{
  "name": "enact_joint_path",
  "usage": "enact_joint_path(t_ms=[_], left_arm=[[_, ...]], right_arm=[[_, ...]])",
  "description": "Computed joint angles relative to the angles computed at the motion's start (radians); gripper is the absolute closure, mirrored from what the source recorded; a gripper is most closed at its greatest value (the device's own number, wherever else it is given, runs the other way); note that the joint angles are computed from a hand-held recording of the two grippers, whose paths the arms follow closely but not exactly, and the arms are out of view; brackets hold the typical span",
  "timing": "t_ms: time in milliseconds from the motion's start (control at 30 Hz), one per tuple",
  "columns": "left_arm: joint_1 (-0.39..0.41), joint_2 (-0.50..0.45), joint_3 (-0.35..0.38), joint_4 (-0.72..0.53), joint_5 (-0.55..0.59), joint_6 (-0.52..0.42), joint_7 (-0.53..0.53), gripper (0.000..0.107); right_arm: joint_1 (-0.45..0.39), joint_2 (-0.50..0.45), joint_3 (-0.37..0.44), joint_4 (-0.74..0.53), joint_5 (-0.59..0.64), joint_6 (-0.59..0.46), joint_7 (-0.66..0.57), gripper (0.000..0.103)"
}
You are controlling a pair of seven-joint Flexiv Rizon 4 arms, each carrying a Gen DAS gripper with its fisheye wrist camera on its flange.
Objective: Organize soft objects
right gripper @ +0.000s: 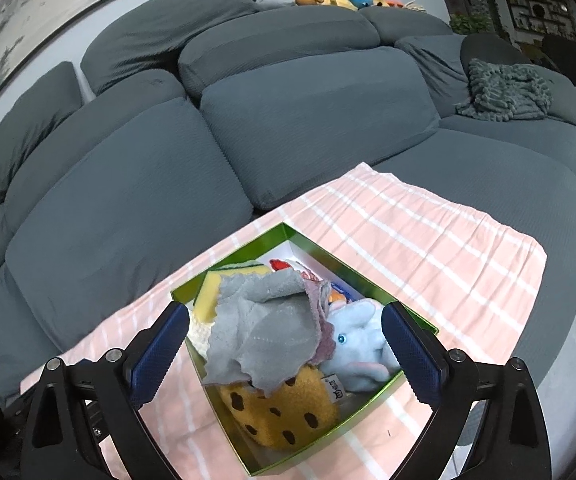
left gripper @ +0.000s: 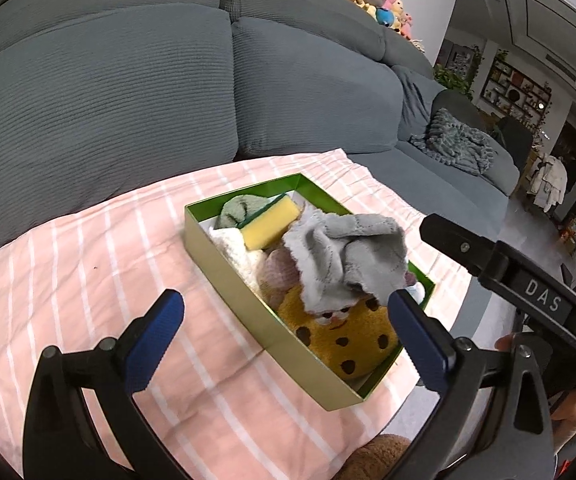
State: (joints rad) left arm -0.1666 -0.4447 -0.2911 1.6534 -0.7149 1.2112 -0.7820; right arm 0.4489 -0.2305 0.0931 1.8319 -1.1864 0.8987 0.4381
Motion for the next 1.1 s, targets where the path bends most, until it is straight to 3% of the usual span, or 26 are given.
enact_joint_path(t_ms=[367,667,1100], left_arm=[[-0.001,0.000,0.014,-0.005,0.027,-0.022,-0.028,0.005],[-0.033,-0.007,0.057,-0.013,0.123,-0.012,-0.107,0.005],[-0.031,-0.005,0.051,-0.011,0.182,-0.005,-0.150,0.005]], right_arm=[[0.024,-0.019,0.005,-0.028,0.053,-0.039,-0.056,0.005],[0.038,-0.023,0.003,-0.035,0.077,-0.056,-0.079,0.005],[0.039,-0.022,0.002,-0.036,0.083,-0.064,-0.077,0.005]])
